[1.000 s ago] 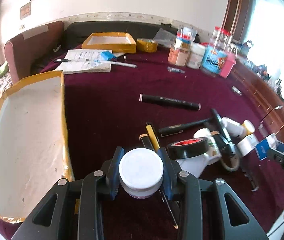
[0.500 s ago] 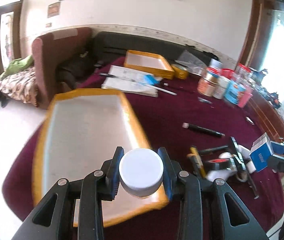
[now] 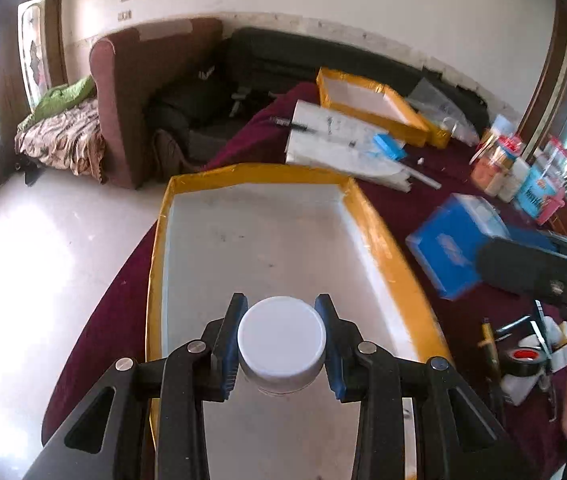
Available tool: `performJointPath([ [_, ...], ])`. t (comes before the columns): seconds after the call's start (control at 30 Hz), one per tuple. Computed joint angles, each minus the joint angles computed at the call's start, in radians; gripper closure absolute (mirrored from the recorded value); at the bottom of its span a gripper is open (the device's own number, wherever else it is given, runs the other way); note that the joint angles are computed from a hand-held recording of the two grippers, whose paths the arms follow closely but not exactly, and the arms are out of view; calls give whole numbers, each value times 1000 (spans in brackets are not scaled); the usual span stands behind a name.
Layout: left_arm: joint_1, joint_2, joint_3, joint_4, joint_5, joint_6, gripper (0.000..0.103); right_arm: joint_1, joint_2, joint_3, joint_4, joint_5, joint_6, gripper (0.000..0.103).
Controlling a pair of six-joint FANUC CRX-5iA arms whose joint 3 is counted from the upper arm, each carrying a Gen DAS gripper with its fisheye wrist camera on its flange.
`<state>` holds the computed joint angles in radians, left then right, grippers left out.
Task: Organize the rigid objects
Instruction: 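Carry both items into the yellow-rimmed tray and open both tools, then grasp a black marker with the left tool while the right tool grasps another black marker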
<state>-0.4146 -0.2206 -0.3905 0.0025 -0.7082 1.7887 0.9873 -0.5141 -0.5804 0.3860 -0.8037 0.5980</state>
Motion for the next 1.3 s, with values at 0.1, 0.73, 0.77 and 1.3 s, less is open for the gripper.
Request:
performJointPath([
  [0.1,18,45,25,1,-14,-5,66,-71,138,73,-68,64,59,26],
  [0.73,67,146,71,43,30,-4,55,-195,493,302,-200,100,107,25],
  [0.77,68,142,68,46,34,-6,47,-197,492,302,-206,103,107,25],
  [1.3,19,-10,14,-19,28,66,35,-176,312,204,-221,123,112,22],
])
